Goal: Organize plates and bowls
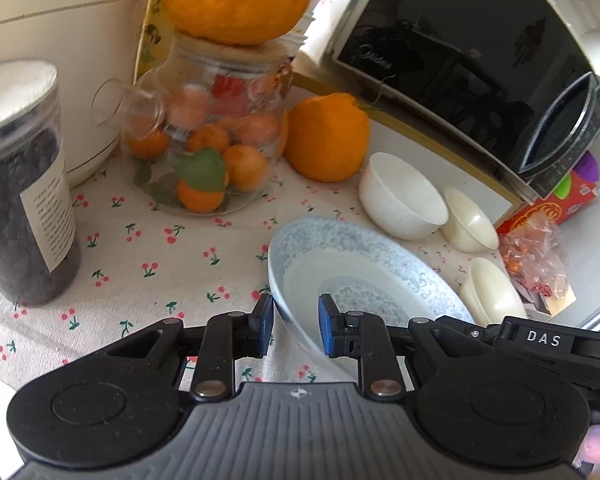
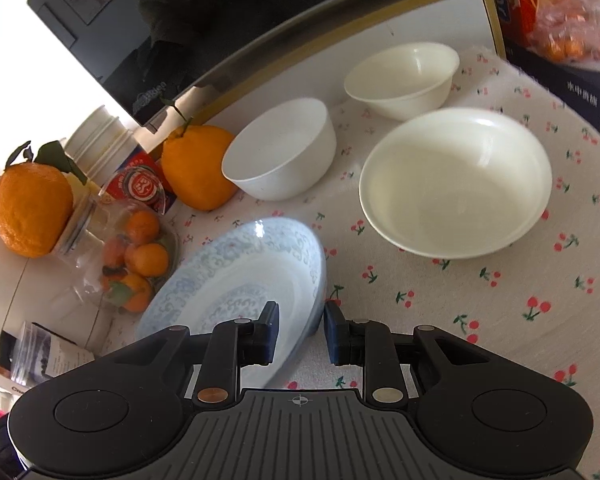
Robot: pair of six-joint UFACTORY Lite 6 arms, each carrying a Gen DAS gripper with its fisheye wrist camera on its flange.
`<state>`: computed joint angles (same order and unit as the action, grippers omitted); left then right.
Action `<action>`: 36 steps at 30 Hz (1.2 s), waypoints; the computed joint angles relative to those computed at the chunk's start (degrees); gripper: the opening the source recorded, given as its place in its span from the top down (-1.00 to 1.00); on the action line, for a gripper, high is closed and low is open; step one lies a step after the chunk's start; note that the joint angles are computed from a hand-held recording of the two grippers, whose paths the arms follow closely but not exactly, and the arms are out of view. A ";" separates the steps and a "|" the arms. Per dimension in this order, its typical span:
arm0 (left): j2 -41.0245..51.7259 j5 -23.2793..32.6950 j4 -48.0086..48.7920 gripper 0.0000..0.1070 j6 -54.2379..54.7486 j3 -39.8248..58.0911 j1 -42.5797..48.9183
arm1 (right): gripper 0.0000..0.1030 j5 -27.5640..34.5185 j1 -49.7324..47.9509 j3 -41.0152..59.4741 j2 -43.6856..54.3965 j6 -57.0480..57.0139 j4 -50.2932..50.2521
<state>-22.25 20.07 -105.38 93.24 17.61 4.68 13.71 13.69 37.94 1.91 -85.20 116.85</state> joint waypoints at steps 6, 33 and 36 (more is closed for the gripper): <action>-1.07 -0.28 4.56 0.56 -3.23 -0.05 -0.49 | 0.54 -1.82 0.10 -1.02 -3.37 6.86 -8.96; -28.69 11.74 49.59 0.56 -40.90 -5.89 7.30 | 0.54 6.10 -0.14 -7.34 -29.07 66.05 -67.99; -31.26 15.91 50.71 0.56 -41.48 -6.34 10.28 | 0.54 7.30 0.92 -8.19 -32.57 72.90 -74.50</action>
<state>-53.51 35.99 -54.67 51.77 11.27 14.96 21.01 14.60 29.75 -30.66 -12.30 42.35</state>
